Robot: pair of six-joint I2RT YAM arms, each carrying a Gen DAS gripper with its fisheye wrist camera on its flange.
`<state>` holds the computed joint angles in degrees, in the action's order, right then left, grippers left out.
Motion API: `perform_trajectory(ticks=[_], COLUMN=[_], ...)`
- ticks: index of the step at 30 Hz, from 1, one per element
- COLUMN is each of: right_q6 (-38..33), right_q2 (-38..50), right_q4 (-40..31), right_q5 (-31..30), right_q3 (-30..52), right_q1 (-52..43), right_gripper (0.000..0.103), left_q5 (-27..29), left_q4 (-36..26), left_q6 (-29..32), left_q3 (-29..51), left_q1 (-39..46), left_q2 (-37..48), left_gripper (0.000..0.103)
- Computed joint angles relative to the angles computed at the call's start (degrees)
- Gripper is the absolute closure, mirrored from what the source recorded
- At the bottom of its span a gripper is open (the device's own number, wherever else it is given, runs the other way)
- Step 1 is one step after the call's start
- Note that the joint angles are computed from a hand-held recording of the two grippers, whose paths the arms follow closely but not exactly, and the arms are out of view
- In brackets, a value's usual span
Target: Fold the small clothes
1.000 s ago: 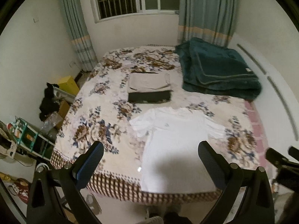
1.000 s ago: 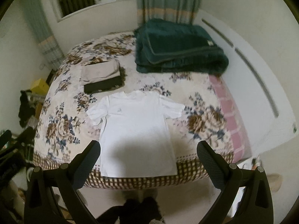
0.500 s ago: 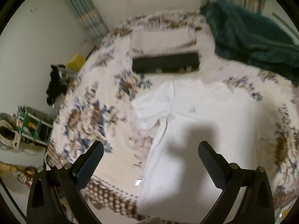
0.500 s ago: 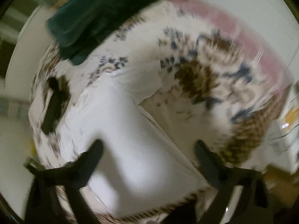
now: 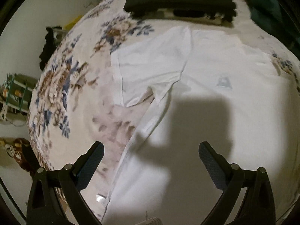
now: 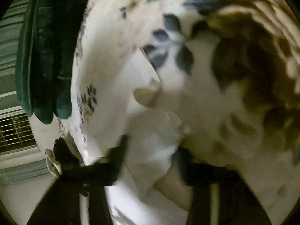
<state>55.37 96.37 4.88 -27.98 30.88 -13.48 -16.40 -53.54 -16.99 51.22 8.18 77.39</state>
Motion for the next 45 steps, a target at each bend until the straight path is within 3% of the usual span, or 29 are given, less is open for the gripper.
perform_trajectory(ticks=[1, 7, 10, 14, 18, 19, 20, 23, 27, 28, 32, 35, 37, 38, 39, 40, 42, 45], right_q6=[0.1, -6.9, -13.5, -24.4, -30.4, -30.5, -30.1, -22.6, -11.4, -9.4, -2.4, 1.5, 4.3, 6.3, 6.8, 8.1, 8.9, 9.2], right_q2=[-2.1, -7.4, -2.3, 13.4, 27.3, 28.9, 30.1, 24.0, 12.5, 10.7, 5.9, 4.3, 3.1, 2.3, 1.2, 0.6, -0.5, -1.8], right_q4=[-2.8, -21.4, -30.3, -42.3, -53.0, -54.5, -56.2, -52.9, -47.7, -46.9, -43.1, -39.0, -36.8, -35.1, -34.5, -33.3, -32.8, -32.9], right_q5=[3.6, 18.4, 26.9, 37.5, 40.7, 39.6, 37.1, 30.6, 25.8, 25.1, 22.2, 20.8, 19.8, 19.0, 18.4, 18.3, 18.4, 18.8], right_q3=[1.0, 15.0, 27.8, 47.3, 60.2, 61.6, 62.6, 55.3, 42.0, 39.7, 29.5, 23.6, 20.5, 18.4, 17.2, 15.9, 14.7, 14.0], right_q1=[1.6, 15.2, 27.9, 47.0, 58.2, 59.3, 60.0, 59.7, 56.1, 55.1, 49.7, 46.5, 44.8, 44.0, 42.9, 43.0, 42.4, 43.1], right_gripper=[0.1, 0.1, 0.1, 0.1, 0.1, 0.095, 0.08, 0.05, 0.046, 0.041, 0.037, 0.037, 0.037, 0.037, 0.037, 0.037, 0.037, 0.037], left_q5=[0.3, 1.4, 2.1, 2.5, 3.6, 4.1, 5.0, 6.8, 14.1, 16.9, 36.2, 48.4, 51.5, 52.6, 53.3, 52.8, 51.4, 48.9], left_q4=[0.8, 2.8, 3.4, 5.3, 7.1, 7.2, 7.5, 8.3, 7.4, 6.5, 1.6, 2.4, 4.7, 5.6, 7.5, 9.6, 12.5, 16.4], left_q6=[0.5, 7.3, 10.9, 17.3, 23.3, 24.3, 25.8, 29.2, 30.1, 29.4, 23.9, 17.4, 13.6, 11.3, 8.4, 5.9, 2.4, 0.3], left_q3=[-0.3, -1.4, -2.2, -4.1, -5.6, -5.6, -5.3, -4.3, 0.0, 1.6, 9.3, 12.2, 12.9, 13.4, 13.6, 13.7, 14.2, 14.1], left_q1=[0.9, 8.2, 12.2, 18.3, 25.2, 26.7, 28.9, 33.1, 37.4, 38.3, 42.7, 43.3, 42.4, 41.9, 41.5, 41.3, 41.0, 39.8], left_q2=[0.2, -1.8, -3.7, -5.5, -6.1, -6.1, -6.0, -5.1, 0.4, 2.5, 15.6, 25.1, 29.4, 31.6, 33.4, 34.4, 35.1, 32.2], left_gripper=[0.0, 0.0, 0.0, 0.0, 0.0, 0.0, 0.0, 0.0, 0.0, 0.0, 0.0, 0.003, 0.007, 0.018, 0.039, 0.051, 0.094, 0.096])
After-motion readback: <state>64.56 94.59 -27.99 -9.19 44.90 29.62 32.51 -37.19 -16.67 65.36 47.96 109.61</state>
